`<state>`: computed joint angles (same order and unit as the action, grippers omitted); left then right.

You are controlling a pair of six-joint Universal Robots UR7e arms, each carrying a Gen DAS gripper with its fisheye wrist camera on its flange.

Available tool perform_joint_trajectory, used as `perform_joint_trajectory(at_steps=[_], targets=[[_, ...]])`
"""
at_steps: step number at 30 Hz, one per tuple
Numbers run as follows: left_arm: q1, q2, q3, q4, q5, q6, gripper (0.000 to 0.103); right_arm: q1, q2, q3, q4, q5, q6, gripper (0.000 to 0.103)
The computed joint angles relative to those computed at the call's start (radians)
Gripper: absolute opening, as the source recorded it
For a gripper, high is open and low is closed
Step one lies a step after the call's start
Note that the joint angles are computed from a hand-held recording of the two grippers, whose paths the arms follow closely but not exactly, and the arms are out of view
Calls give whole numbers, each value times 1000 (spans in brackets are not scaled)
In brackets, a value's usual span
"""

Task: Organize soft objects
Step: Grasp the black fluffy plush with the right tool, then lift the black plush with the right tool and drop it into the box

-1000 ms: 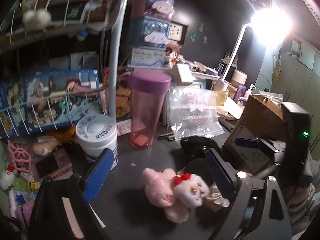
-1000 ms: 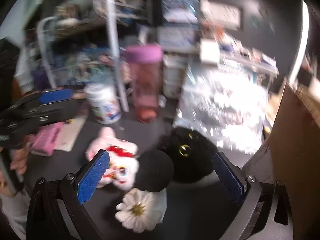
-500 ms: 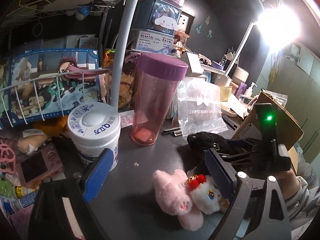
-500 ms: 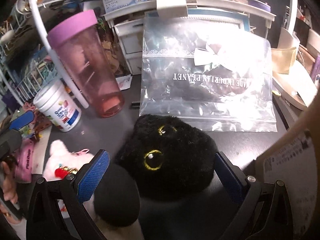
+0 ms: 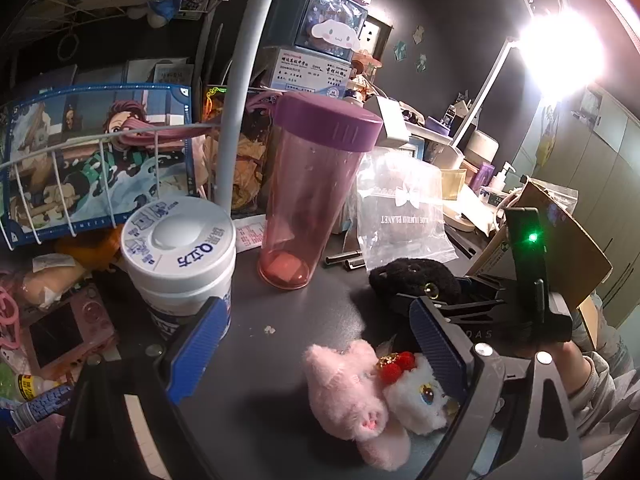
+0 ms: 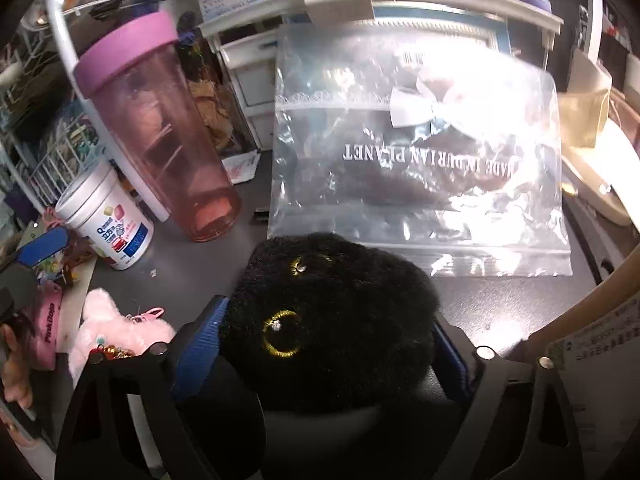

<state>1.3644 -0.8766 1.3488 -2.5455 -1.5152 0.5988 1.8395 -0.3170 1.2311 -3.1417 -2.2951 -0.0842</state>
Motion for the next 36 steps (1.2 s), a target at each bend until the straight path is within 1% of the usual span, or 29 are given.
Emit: perform_joint_trajectory(at_steps=[4,12,17,23,25,27,29,33,35,36], targets=[[-1,-4,4,4,-9,0,91,8,6,4,-43,-15,-52,83],[-6,-16,17,-4,-16,0,91,29,-5,52,-178,-10,-121,82],[-12,-32,29,-3,-29,-6,91,45,-16,80,-266,32,-173,82],[-36,-73,72,4,-71,2,91,78,-42,132,-302,143,-240,82],[-47,-90,91,13,-91,11,91,90,-61,168,-317,193,-253,82],[-56,-104,106,31,-115,19,91,105,-73,196,-345,223,-288,82],[-66,-124,127,52,-149,27,91,122,-75,209,-369,239,-319,82],[-92,-161,177,62,-193,42,90,147,-99,261,-436,280,-365,82],[-108,-178,200,62,-206,50,83,161,-117,295,-481,277,-392,82],[-118,-188,211,73,-224,56,75,166,-124,310,-504,276,-401,82]])
